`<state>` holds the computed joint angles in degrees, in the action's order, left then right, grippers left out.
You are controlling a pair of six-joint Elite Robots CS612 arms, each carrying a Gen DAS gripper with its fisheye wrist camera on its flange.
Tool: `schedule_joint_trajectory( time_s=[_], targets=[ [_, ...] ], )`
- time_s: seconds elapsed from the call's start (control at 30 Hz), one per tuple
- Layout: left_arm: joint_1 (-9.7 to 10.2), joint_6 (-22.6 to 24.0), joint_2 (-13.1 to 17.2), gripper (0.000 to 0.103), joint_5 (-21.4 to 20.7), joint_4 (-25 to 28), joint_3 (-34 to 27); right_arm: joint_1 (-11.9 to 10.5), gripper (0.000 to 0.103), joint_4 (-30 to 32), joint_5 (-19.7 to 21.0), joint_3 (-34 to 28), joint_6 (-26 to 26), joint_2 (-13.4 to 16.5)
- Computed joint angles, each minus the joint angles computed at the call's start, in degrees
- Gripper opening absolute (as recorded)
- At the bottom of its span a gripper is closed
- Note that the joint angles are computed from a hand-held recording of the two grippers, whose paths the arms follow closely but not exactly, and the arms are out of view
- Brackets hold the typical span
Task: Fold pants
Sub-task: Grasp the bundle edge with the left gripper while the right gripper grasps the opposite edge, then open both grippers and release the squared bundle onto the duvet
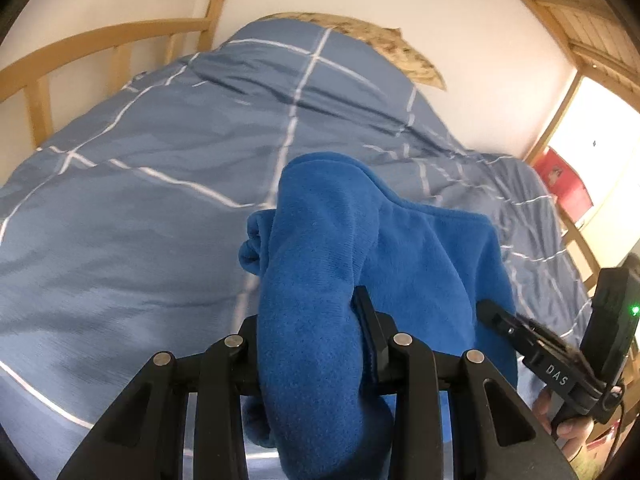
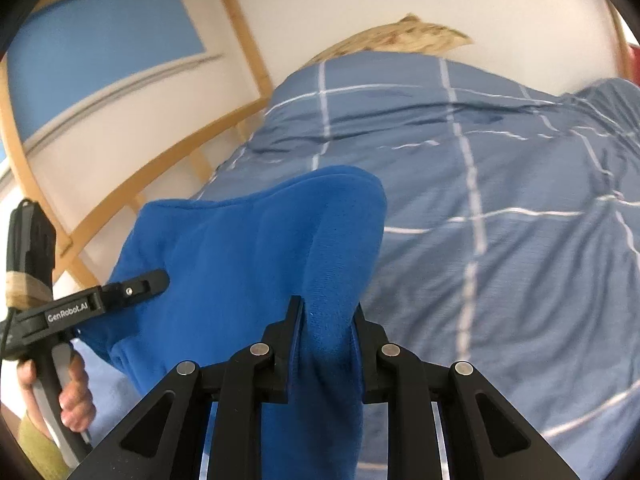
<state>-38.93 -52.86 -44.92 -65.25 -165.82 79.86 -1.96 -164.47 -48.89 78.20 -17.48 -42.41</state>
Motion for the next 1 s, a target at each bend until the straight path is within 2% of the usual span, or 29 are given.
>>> schedule_joint_trajectory(
  time_s=[0.23,0.43,0.57,0.63,0.7,0.83,0.9,0.93,1.0],
  targets=[
    [2.44,-0.9,0.2,0.034,-2.2,0.4,2.6,3.5,0.021,3.7,-2.9,-3.1,-1.9,2.6],
    [3.62,0.5,1.3,0.034,-5.3,1.9,3.2,4.9,0.021,7.6,-4.9,-5.1,-2.7,4.7],
    [3.84,2.3,1.6,0.039,-6.2,1.6,3.4,5.3,0.021,7.4,-6.5,-5.2,-2.5,5.3],
    [3.48,4.5,1.4,0.044,-3.4,4.3,3.1,5.3,0.021,6.8,-7.0,-5.1,-2.9,5.3],
    [2.79,6.7,0.9,0.057,1.0,8.8,2.7,5.3,0.021,7.0,-6.8,-5.1,-2.5,5.3],
    [2.08,5.5,-0.4,0.072,6.2,13.3,3.4,5.8,0.023,6.5,-8.7,-5.1,-2.7,5.2],
    [1.91,4.3,-0.9,0.075,7.4,14.7,3.7,6.2,0.030,5.8,-11.5,-4.9,-2.9,4.9],
    [1.80,3.9,-1.1,0.075,7.9,15.3,3.8,6.4,0.038,4.4,-14.1,-4.5,-1.8,4.7],
    [1.29,2.3,-1.5,0.075,9.9,19.3,3.2,6.6,0.043,1.4,-17.2,-3.8,-1.4,4.4]
  ],
)
